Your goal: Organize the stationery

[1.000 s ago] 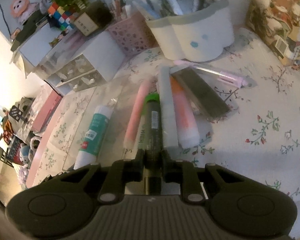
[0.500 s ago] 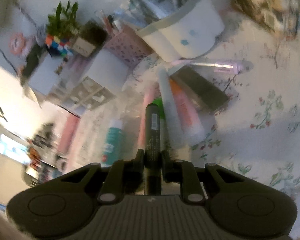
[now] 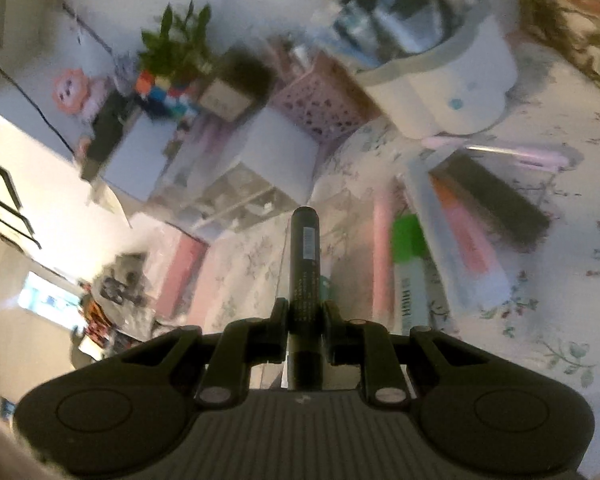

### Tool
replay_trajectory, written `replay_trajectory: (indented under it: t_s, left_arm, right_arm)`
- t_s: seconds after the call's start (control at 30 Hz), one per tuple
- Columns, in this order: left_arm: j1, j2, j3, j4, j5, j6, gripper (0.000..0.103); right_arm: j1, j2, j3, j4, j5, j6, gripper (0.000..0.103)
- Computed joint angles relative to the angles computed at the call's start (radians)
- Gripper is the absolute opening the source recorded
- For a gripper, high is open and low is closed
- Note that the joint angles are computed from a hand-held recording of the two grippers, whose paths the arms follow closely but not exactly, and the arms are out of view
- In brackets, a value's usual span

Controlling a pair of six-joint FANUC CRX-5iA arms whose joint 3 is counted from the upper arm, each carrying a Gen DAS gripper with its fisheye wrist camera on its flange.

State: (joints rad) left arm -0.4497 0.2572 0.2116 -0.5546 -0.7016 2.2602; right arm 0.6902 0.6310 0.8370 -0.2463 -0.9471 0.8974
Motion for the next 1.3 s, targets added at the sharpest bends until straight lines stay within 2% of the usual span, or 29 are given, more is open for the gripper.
replay_trajectory:
  t_s: [0.23,0.33,0.37,0.5,0.57,0.63,0.7,0.83,1.1,1.3]
  left_arm:
    - [-0.001,0.000,0.000,-0.001,-0.001,0.001,0.073]
    - [0.000,0.000,0.000,0.003,0.002,-0.002,0.073]
    - [0.001,0.001,0.000,0.004,0.002,-0.004,0.073]
    - [0.001,0.001,0.002,0.006,0.003,-0.006,0.073]
    - [0.001,0.001,0.001,0.005,0.003,-0.005,0.073]
    - [0.002,0.002,0.001,0.007,0.004,-0.006,0.073]
    - [0.002,0.002,0.002,0.008,0.004,-0.007,0.073]
    - [0.002,0.002,0.002,0.008,0.004,-0.007,0.073]
    - [0.002,0.002,0.002,0.008,0.004,-0.007,0.073]
    - [0.001,0.002,0.003,0.007,0.003,-0.006,0.073]
  right_arm:
    - [0.048,0.138,0.209,0.143,-0.167,-0.030,0.007]
    - [0.057,0.171,0.267,0.141,-0.229,0.019,0.008]
    - [0.056,0.170,0.265,0.135,-0.230,0.028,0.008]
    - [0.038,0.086,0.122,0.086,-0.110,0.056,0.008]
    - [0.029,0.031,0.023,0.117,-0.025,0.014,0.008]
    - [0.028,0.000,-0.046,0.200,0.020,-0.040,0.008]
    - [0.021,-0.015,-0.086,0.256,0.023,-0.079,0.008]
    - [0.009,-0.027,-0.121,0.268,0.016,-0.083,0.009]
    - [0.037,0.032,-0.040,0.267,-0.065,0.023,0.009]
    - [0.039,0.008,-0.090,0.329,-0.021,-0.003,0.009]
